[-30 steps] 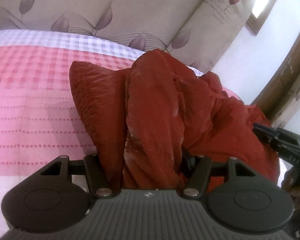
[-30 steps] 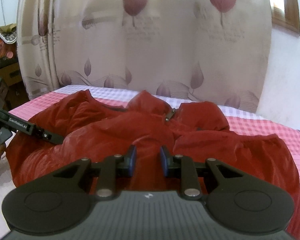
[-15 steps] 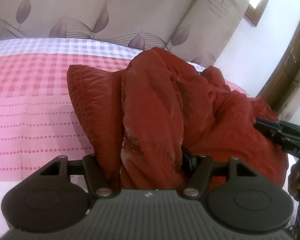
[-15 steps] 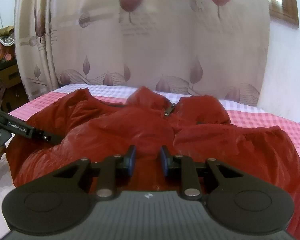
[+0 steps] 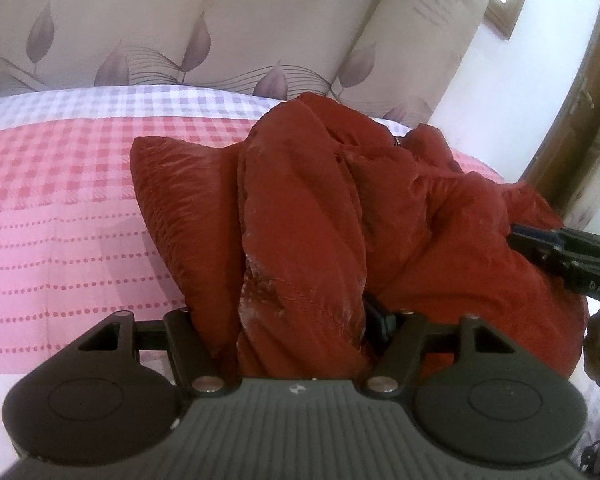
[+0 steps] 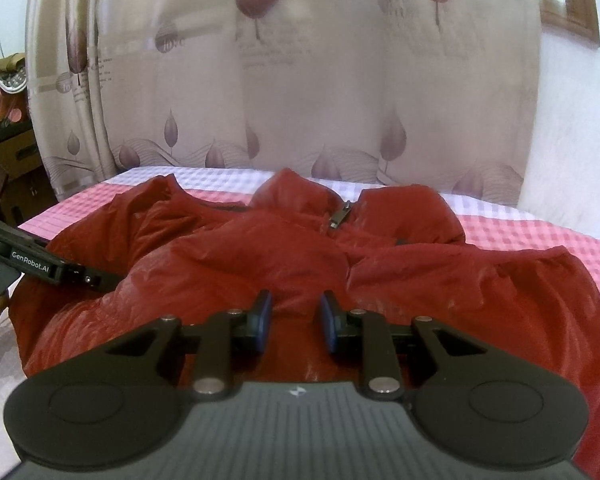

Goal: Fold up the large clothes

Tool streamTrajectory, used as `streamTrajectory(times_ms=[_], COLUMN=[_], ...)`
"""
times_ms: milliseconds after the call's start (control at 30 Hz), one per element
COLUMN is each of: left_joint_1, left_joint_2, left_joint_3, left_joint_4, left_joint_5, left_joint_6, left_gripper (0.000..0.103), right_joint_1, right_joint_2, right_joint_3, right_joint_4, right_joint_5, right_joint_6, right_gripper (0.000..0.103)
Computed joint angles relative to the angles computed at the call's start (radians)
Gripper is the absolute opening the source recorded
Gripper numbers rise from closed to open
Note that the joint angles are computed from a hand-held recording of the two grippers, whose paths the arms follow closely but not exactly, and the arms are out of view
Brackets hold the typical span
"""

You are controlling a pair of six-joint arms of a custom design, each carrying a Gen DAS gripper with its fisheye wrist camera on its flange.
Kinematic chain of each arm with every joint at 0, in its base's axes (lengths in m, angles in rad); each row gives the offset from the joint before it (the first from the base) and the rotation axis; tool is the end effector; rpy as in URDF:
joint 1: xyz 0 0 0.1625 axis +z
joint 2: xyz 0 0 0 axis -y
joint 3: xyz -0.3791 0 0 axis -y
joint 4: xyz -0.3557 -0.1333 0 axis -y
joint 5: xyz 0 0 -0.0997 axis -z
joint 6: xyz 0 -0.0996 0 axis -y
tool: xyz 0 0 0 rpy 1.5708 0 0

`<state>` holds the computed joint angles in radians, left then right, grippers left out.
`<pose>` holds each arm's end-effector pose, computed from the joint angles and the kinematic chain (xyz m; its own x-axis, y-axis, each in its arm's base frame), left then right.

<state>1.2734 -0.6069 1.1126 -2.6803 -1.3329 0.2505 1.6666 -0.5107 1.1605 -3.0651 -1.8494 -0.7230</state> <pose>-0.0727 -0.7722 0.1833 -0.8784 0.3471 -0.3287 0.4737 0.7236 -0.5020 0.1773 -0.7382 0.1435 -0.6903 -0.3529 0.6316 -0.6939 0.5702 -0.4398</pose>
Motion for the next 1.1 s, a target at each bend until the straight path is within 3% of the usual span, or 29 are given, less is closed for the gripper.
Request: streamTrajectory(times_ms=[367,700,1100], left_joint_1=[0.010,0.107,0.172], left_joint_2=[0.002,0.025,0.052], left_joint_3=[-0.019,-0.115,-0.162], left_joint_4=[0.028,0.151,0.183], left_joint_5=[-0.021,-0.298,-0.498], left_joint_6=[0.017,-0.105,-0.121], left_gripper=[0.069,0.067,0.065], right_joint_1=[0.002,0.003,0.003], right_joint_2=[0.006,0.025,0.058], right_joint_3=[-0.008,-0.034,-0.090], right_joint_4=[-0.003,-0.011,0.013], right_joint_5=[-0.001,0.004,0.016], right_joint_6=[0.002,-0.010,-0.016], right_gripper=[0.026,0.026,0.026])
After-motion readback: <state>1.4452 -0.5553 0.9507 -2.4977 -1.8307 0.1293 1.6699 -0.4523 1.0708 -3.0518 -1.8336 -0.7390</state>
